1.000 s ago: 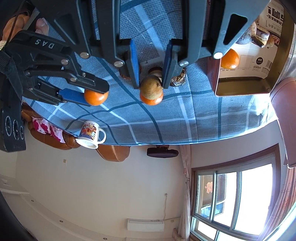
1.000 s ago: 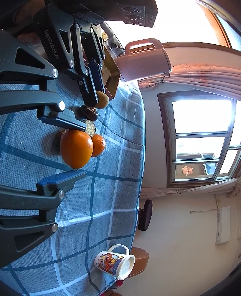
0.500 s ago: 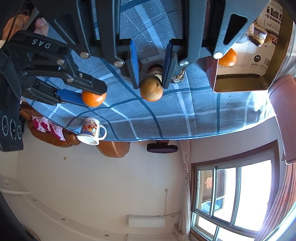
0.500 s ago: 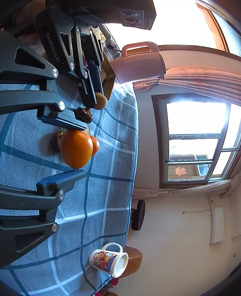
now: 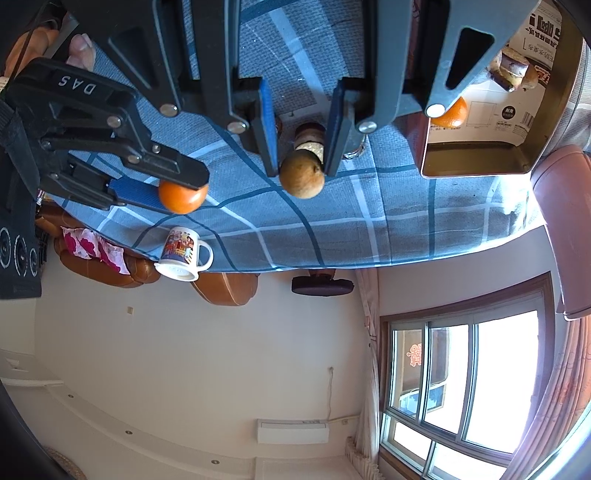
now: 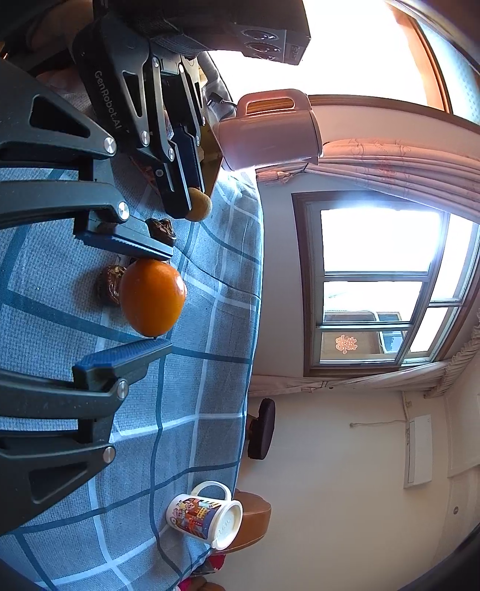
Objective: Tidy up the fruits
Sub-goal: 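Carry the tan round fruit and the orange over the tin box with both grippers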
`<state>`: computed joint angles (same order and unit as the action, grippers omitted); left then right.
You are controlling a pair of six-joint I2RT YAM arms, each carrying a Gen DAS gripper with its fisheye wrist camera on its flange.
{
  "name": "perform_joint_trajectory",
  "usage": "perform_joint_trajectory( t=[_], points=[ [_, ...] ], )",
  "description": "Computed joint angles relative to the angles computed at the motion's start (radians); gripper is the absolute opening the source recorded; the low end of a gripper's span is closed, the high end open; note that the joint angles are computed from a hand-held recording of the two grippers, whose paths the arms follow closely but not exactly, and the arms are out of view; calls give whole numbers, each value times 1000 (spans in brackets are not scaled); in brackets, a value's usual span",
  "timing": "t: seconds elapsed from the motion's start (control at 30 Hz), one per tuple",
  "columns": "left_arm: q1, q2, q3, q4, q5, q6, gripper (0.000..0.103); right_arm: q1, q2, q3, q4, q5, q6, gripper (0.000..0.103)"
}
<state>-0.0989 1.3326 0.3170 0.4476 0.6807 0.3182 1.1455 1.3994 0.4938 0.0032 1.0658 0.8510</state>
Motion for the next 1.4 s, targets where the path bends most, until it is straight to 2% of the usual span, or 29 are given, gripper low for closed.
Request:
perform_joint_trajectory(
  t=[0.73, 0.97, 1.2, 1.4],
  points=[
    [68, -59, -72, 103, 51, -39, 26, 46, 3, -9, 26, 75, -14, 46],
    [175, -41, -44, 55, 103, -10, 26, 49, 19, 3, 49, 52, -45, 46],
    [296, 13, 18, -29, 141, 54, 25, 23, 85, 45, 165, -45, -159, 46],
    [394, 58, 74, -107, 157, 119, 26, 4, 166, 144, 226, -130, -279, 46]
  ],
)
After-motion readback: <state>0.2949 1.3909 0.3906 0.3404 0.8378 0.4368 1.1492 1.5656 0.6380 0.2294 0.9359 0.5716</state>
